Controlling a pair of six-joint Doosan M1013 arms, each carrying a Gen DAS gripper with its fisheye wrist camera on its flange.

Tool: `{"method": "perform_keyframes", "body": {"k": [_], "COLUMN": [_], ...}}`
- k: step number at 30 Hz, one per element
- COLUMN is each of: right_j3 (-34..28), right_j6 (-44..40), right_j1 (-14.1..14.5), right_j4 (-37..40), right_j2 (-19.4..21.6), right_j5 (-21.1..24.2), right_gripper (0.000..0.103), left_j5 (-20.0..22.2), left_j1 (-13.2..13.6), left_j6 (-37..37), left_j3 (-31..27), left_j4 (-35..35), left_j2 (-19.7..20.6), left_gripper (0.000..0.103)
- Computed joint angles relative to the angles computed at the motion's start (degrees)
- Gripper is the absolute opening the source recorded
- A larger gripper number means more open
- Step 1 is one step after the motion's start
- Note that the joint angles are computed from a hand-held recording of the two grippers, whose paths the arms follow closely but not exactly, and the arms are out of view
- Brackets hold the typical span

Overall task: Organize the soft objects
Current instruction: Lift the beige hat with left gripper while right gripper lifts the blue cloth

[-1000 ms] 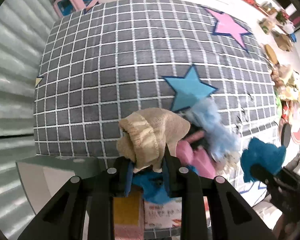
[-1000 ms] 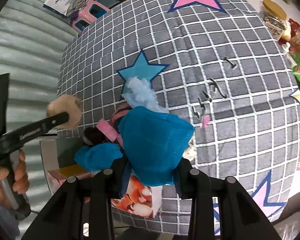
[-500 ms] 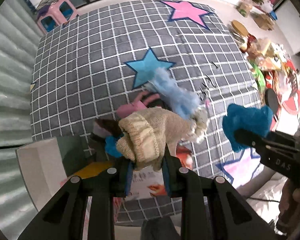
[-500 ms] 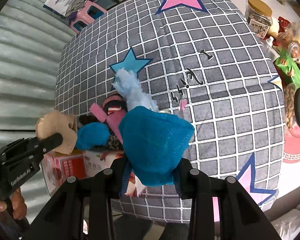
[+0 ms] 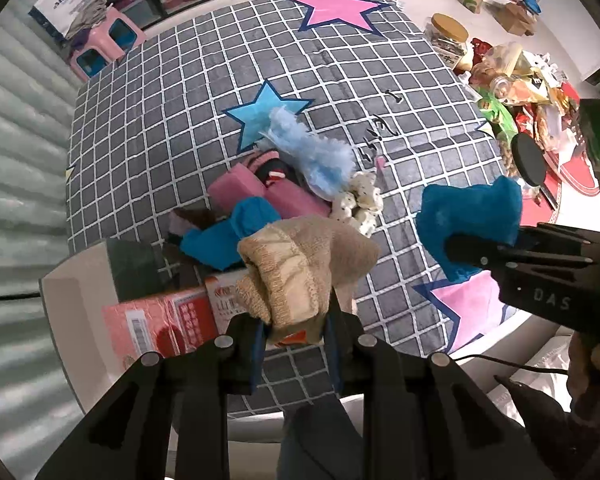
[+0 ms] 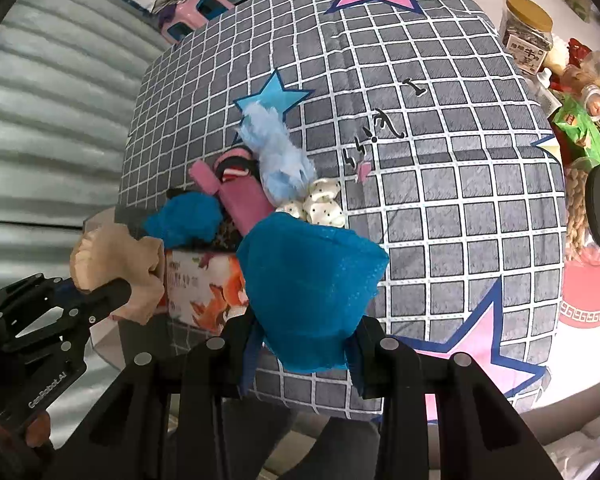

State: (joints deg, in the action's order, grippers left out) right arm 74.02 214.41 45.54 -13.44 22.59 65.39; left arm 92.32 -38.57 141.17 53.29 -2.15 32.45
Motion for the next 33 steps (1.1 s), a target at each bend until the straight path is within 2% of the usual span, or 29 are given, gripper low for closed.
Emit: {"method": "perform_keyframes", "body": {"k": [8, 12, 18, 24, 33], "right_j3": [0.39, 0.37, -2.13, -6.93, -17.49], "right_j6": [-2.02, -2.55, -2.37, 0.99, 3.32], "right_j1": [0.76, 0.82, 0.99, 1.41, 1.67], "right_j4": [0.03, 1.24, 1.77, 1.48, 2.56], "right_j2": [-0.15, 0.04, 1.59, 4.96, 11.4], "right_j5": [-0.91, -1.36, 0.61, 2.8, 8.91], "right_gripper": [0.038, 0.038, 0.038, 0.038, 0.038], "left_j5": [-2.26, -2.1, -2.42, -1.19, 1.69], "left_j1": [0.3, 0.82, 2.41, 5.14, 9.25], "left_j6": [-1.13, -1.35, 0.68, 6.08, 11.91], "left_j3": [4.72, 5.97, 6.02, 5.25, 1.58], "left_j4": [0.66, 0.66, -0.85, -2.57, -6.11], "left_j2": [-2.78, -3.41, -3.33, -2.32, -0.05], "left_gripper": [0.027, 0.027, 0.027, 0.027, 0.027]}}
